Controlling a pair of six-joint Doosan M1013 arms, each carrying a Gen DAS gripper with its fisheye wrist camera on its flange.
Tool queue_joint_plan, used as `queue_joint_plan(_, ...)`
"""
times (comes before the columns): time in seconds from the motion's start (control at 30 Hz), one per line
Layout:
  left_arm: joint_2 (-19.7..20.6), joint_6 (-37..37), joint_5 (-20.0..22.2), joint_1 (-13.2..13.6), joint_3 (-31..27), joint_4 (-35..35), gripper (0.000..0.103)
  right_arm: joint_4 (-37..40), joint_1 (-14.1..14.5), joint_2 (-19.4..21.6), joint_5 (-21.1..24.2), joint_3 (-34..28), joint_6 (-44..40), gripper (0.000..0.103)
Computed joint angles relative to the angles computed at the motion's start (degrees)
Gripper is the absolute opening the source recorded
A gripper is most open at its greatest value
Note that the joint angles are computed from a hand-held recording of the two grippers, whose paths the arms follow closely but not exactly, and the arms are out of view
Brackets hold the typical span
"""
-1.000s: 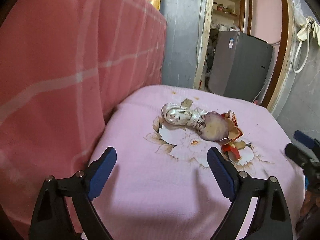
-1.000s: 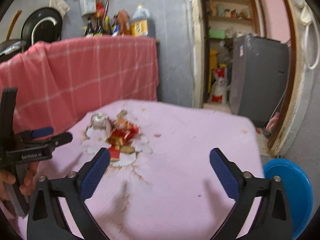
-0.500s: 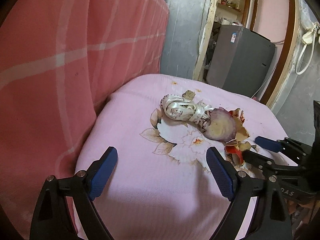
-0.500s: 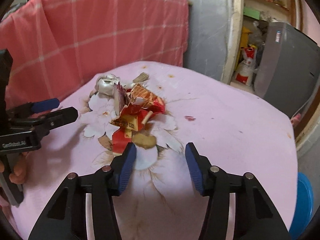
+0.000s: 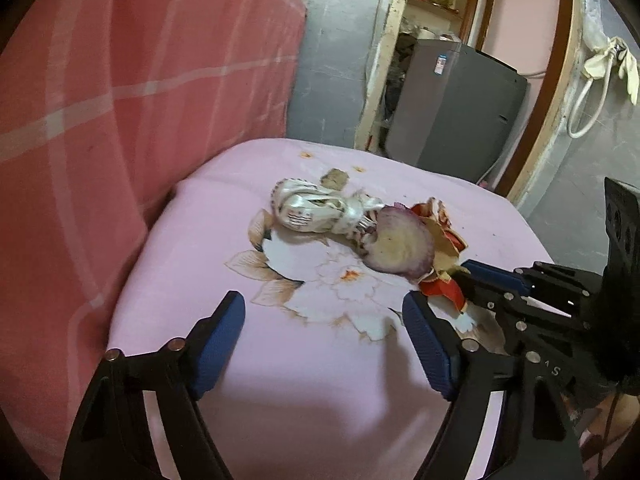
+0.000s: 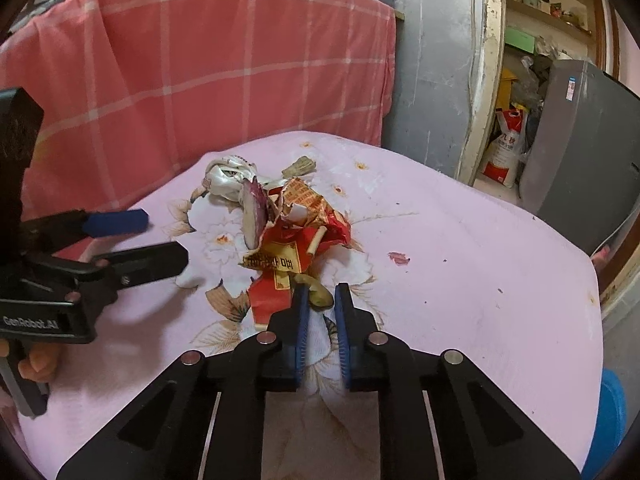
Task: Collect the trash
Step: 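Grasp the brown paper with the left tool while the right tool grasps the small yellow scrap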
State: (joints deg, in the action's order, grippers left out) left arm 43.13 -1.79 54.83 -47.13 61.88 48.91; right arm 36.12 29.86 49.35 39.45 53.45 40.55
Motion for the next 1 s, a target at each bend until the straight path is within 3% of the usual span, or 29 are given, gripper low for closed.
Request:
queue_joint_plan(0.33,0.8,4.8,-2.9,0.0,-1.5,-2.2,0.073,1.4,-1.3,-2.3,-2.5,4.0,-1.1,0.01)
queue_joint_plan(0.7,3.6,10.5,-7.0,1.0,-6.8,-8.5,0.056,3.4,-3.2,-4.6,-6.1,8.9,1.7,0.01)
queue_joint_plan(0.87,5.7,11.8,-5.6,1.6,-10.7,-11.0,0.051,6.5,-3.9,-5.1,-6.8,10.5,0.8,0.01)
queue_joint_plan(1.0,6.9,12.9,-3.5,1.7,-13.0,-12.0,0.037,9.6,-4.4,-5.4,-7.0,11.5,-1.0,0.01)
